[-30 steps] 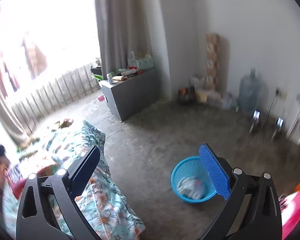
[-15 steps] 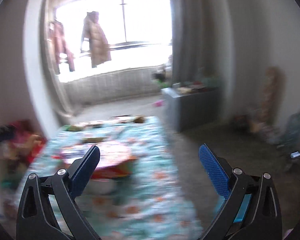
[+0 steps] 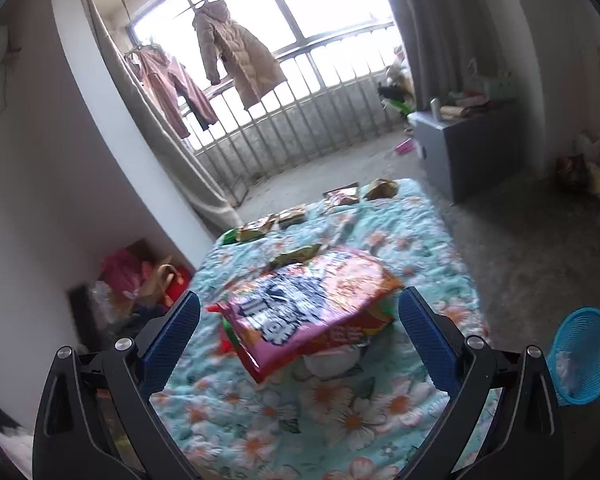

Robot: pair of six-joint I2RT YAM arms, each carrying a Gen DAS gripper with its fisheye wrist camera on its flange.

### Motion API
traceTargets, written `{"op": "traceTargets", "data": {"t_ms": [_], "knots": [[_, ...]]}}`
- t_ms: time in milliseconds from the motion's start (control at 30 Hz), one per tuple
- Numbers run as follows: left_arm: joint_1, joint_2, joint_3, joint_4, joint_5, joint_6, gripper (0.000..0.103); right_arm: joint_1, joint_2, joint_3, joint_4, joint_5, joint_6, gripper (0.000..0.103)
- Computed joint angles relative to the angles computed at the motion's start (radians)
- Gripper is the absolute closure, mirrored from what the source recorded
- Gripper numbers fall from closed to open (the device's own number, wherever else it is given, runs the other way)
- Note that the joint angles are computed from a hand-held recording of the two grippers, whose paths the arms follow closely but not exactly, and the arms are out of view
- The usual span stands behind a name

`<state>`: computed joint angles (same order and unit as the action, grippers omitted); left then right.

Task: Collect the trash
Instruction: 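Move both tools back over the bed toward the red and yellow wrappers, then grasp the red wrapper with the left tool while the right tool grasps a yellow snack bag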

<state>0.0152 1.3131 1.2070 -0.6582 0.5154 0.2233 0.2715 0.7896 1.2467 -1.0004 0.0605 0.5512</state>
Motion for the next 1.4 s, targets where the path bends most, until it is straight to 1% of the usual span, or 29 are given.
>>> {"op": "traceTargets", "data": {"t_ms": [67,167,233,267,367,400,467,533,633,800,867,967,1167,1267,1333,1400], "knots": [[-0.022,0.035,-0.009,0.038,-0.027,0.007,0.027,-0.088,0.071,0.045,0.009,-0.124,-0.020,0.007],[-0.047,0.095,-0.008,0.079,-0.059,0.026,0.028,-0.219,0.257,0.160,0.008,-0.375,-0.034,0.013],[-0.066,0.124,-0.018,0.120,-0.097,0.059,0.029,-0.247,0.368,0.221,0.005,-0.483,-0.028,0.016],[-0.077,0.136,-0.022,0.139,-0.117,0.082,0.029,-0.262,0.449,0.268,-0.001,-0.546,-0.021,0.020],[-0.099,0.175,-0.017,0.169,-0.161,0.131,0.029,-0.273,0.636,0.381,-0.035,-0.611,0.011,0.029],[-0.105,0.184,-0.015,0.175,-0.175,0.137,0.029,-0.273,0.693,0.412,-0.044,-0.622,0.022,0.033],[-0.110,0.207,-0.006,0.185,-0.185,0.144,0.029,-0.278,0.786,0.466,-0.066,-0.637,0.035,0.036],[-0.112,0.232,0.008,0.186,-0.180,0.144,0.029,-0.276,0.887,0.539,-0.104,-0.641,0.044,0.038],[-0.121,0.270,0.029,0.196,-0.194,0.148,0.029,-0.269,0.995,0.642,-0.166,-0.628,0.044,0.040],[-0.140,0.323,0.058,0.188,-0.229,0.168,0.038,-0.264,1.143,0.807,-0.271,-0.599,0.043,0.041],[-0.143,0.345,0.075,0.174,-0.240,0.168,0.046,-0.262,1.196,0.865,-0.311,-0.585,0.047,0.041],[-0.141,0.362,0.085,0.167,-0.240,0.166,0.053,-0.254,1.264,0.957,-0.373,-0.561,0.035,0.043],[-0.140,0.380,0.102,0.161,-0.236,0.168,0.061,-0.229,1.388,1.122,-0.481,-0.522,0.028,0.044],[-0.139,0.385,0.108,0.155,-0.234,0.169,0.064,-0.219,1.433,1.184,-0.517,-0.508,0.024,0.045],[-0.136,0.390,0.113,0.152,-0.226,0.166,0.067,-0.211,1.468,1.231,-0.540,-0.509,0.021,0.048],[-0.132,0.389,0.112,0.150,-0.218,0.163,0.070,-0.205,1.499,1.270,-0.559,-0.518,0.018,0.054]]}}
